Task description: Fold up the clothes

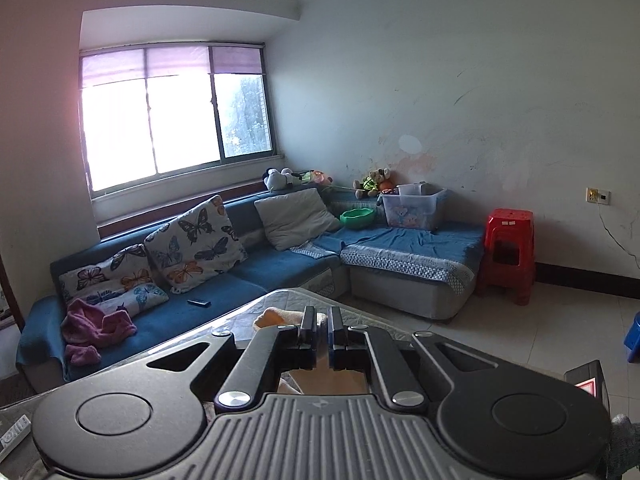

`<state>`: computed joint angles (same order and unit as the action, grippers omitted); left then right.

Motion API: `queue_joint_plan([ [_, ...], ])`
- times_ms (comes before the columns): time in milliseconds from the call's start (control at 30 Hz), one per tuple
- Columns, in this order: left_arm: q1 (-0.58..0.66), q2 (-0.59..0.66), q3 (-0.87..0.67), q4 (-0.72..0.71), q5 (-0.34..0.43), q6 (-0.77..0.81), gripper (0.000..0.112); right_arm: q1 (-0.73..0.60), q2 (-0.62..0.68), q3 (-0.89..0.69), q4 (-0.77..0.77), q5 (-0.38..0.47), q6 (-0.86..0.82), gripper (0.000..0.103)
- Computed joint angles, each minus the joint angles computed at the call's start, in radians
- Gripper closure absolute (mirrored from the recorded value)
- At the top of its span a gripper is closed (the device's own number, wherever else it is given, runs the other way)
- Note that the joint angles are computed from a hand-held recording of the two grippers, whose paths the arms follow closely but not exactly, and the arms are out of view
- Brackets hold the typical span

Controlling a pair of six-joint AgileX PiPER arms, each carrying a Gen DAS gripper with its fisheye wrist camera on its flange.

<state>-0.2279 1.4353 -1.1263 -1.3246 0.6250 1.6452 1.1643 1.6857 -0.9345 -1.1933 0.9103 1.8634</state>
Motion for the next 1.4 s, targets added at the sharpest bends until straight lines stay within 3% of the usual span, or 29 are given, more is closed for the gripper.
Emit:
queue_joint_plan([
  [100,0.037,-0.007,0.028,-0.021,0.021,0.025,0.107,0.009,-0.002,0.009,0.024,0.035,0.001,0.023],
  [267,0.207,-0.031,0.13,-0.067,0.144,0.11,0.107,0.035,-0.01,0.03,0.039,0.078,0.019,0.021],
  [367,0.307,-0.033,0.211,-0.074,0.173,0.192,0.107,0.043,-0.017,0.036,0.047,0.086,0.025,0.02],
  [467,0.394,-0.009,0.289,-0.053,0.176,0.254,0.107,0.054,-0.027,0.043,0.064,0.097,0.01,0.019],
  [633,0.453,0.052,0.38,-0.025,0.109,0.32,0.107,0.076,-0.052,0.051,0.105,0.102,-0.037,0.019],
  [900,0.572,0.071,0.409,0.062,0.154,0.307,0.104,0.107,-0.159,0.051,0.221,0.107,-0.227,0.023],
  [1000,0.573,0.071,0.375,0.066,0.158,0.256,0.104,0.064,-0.2,0.045,0.191,0.046,-0.25,0.032],
  [1067,0.555,0.075,0.349,0.052,0.151,0.227,0.101,0.005,-0.2,0.035,0.153,-0.041,-0.253,0.039],
  [1167,0.493,0.097,0.318,0.016,0.112,0.204,0.081,-0.085,-0.149,-0.011,0.107,-0.149,-0.281,0.046],
  [1200,0.475,0.11,0.308,0.013,0.097,0.196,0.08,-0.11,-0.129,-0.029,0.099,-0.173,-0.293,0.05],
  [1300,0.417,0.155,0.278,0.031,0.047,0.147,0.083,-0.168,-0.08,-0.069,0.088,-0.239,-0.308,0.061],
  [1400,0.382,0.162,0.305,-0.023,-0.024,0.216,0.103,-0.21,-0.015,-0.114,0.075,-0.288,-0.318,0.071],
])
